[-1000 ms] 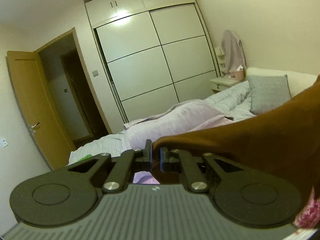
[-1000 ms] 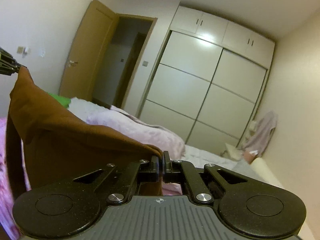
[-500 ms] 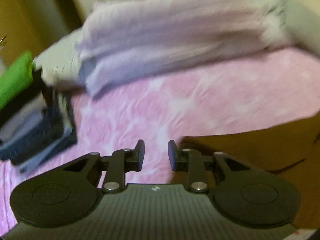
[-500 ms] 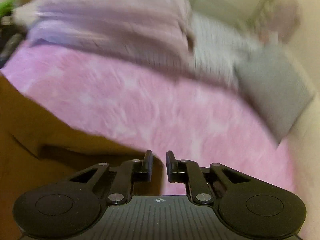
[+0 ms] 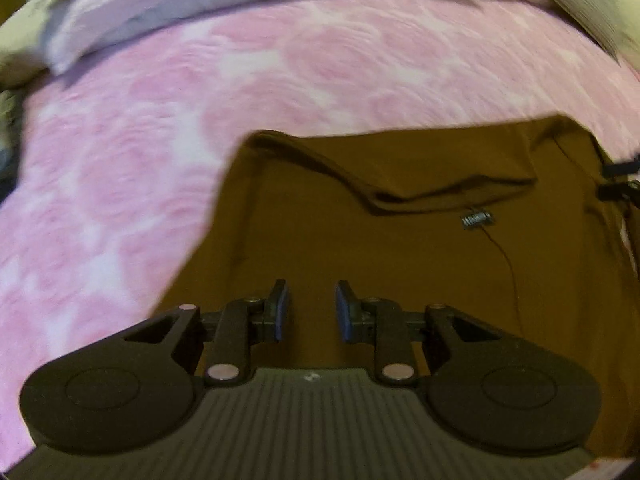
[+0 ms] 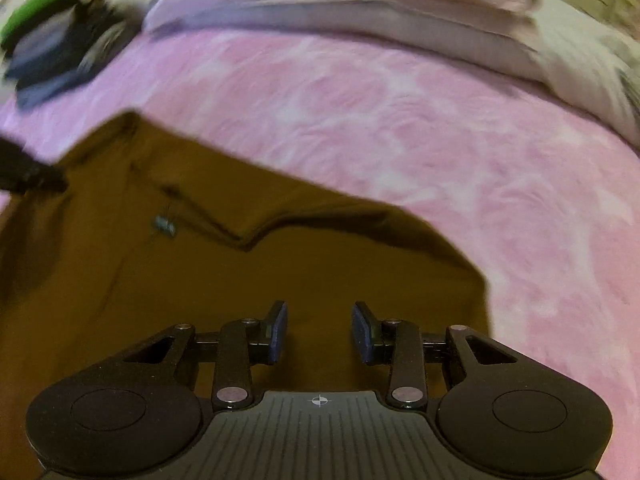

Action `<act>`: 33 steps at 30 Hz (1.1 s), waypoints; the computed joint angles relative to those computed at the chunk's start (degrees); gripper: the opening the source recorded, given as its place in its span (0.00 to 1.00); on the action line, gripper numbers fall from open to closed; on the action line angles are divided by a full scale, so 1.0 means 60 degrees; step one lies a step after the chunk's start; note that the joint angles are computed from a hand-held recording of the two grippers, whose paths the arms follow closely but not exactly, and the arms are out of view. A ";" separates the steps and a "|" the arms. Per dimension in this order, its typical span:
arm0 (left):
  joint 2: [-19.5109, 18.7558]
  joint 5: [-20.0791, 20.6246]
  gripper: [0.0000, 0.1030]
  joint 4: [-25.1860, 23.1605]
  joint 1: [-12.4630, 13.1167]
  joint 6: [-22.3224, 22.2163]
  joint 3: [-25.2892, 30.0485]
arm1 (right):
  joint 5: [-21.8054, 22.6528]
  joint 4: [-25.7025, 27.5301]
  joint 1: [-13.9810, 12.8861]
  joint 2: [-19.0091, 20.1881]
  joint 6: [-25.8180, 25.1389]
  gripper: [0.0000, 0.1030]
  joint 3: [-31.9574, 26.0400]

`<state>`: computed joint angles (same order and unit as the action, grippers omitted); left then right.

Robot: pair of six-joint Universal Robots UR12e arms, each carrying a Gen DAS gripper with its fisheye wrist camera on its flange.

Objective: Fold large clothes
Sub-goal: 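Lower the shirt flat onto the blanket and open both grippers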

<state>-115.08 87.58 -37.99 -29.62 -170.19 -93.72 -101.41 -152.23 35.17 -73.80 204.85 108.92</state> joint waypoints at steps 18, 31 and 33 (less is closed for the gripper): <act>-0.2612 0.0124 0.17 0.1849 0.0297 -0.0614 0.3108 | -0.1255 -0.1668 -0.1145 0.1886 0.2593 0.33 -0.1417; 0.2574 0.1764 0.25 -0.0257 0.1403 -0.1059 -0.2664 | -0.0547 0.1751 0.0752 -0.0416 0.6498 0.33 -0.0248; 0.3290 0.1411 0.27 -0.0993 0.1474 -0.1034 -0.3191 | -0.0216 0.2148 0.0981 -0.0412 0.6780 0.33 -0.0472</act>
<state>-95.34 96.04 -43.95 -20.78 -176.39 -112.86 -102.71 -139.34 41.06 -76.27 245.53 106.08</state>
